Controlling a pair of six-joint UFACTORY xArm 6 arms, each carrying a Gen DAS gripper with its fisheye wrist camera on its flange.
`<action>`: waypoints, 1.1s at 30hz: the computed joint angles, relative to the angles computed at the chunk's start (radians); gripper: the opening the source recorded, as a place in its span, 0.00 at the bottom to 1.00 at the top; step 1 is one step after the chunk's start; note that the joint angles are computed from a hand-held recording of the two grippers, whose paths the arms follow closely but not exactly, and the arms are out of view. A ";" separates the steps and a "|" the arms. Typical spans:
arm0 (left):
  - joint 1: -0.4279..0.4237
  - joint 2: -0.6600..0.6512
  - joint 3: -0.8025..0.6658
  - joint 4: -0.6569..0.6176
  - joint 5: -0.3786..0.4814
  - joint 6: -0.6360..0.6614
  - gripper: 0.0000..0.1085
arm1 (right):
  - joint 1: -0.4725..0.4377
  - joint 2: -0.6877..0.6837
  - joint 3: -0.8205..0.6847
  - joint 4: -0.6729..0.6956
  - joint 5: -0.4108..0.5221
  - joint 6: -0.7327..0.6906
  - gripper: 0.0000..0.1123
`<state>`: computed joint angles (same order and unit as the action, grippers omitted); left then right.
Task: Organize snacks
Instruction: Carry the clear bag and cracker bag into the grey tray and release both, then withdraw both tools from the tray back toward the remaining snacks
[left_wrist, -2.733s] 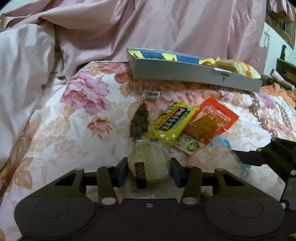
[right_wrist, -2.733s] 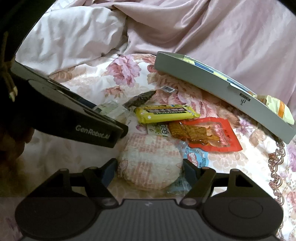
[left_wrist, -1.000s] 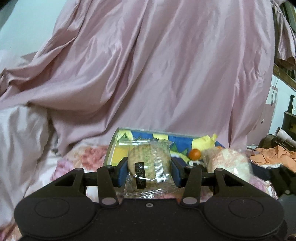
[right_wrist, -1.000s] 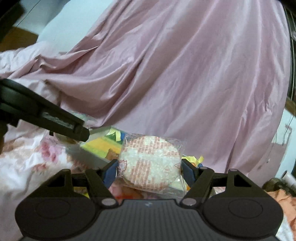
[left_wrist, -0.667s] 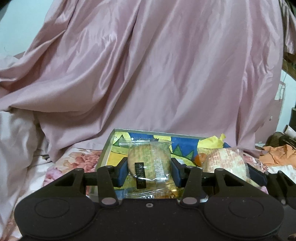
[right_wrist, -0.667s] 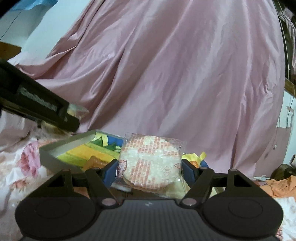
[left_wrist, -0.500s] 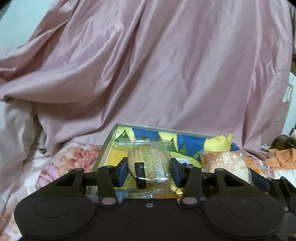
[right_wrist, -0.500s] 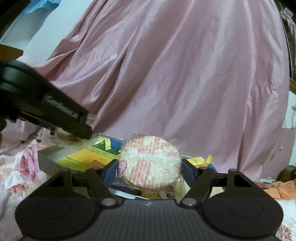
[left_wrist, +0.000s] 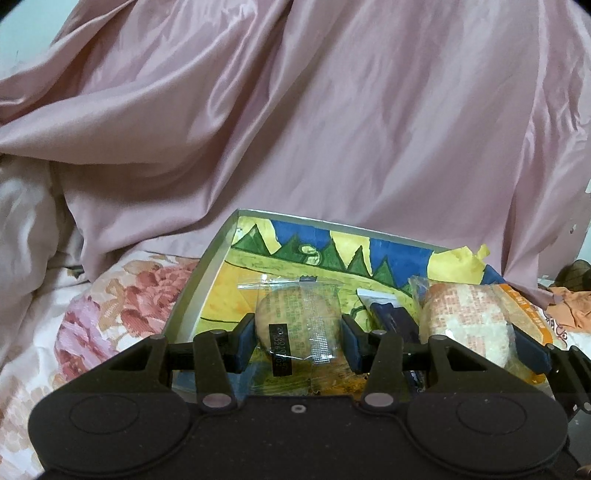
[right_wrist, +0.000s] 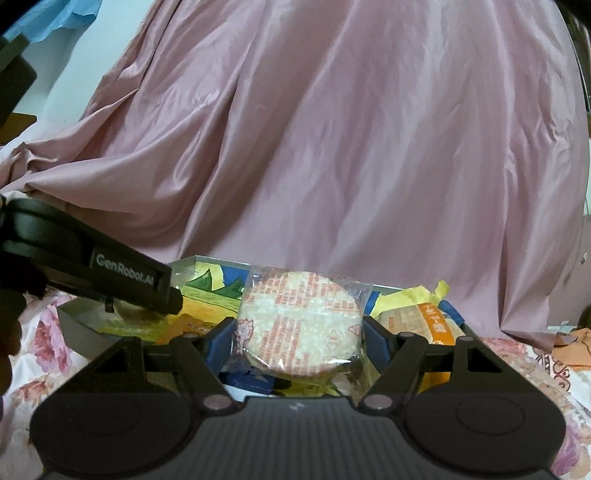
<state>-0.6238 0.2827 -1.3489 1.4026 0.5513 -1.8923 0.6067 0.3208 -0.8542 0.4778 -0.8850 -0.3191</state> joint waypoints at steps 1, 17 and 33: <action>-0.001 0.005 -0.005 -0.016 0.001 0.011 0.47 | -0.001 -0.003 0.003 -0.005 0.005 0.008 0.68; -0.032 -0.096 0.081 0.046 0.107 -0.140 0.84 | 0.002 -0.009 0.015 -0.003 -0.027 0.023 0.76; -0.122 -0.274 0.205 0.078 0.210 -0.176 0.94 | 0.071 -0.150 0.128 0.098 -0.122 0.003 0.91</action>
<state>-0.7460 0.0087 -1.1440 1.4803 0.7614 -2.0680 0.6779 0.1705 -0.7264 0.5762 -1.0072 -0.3161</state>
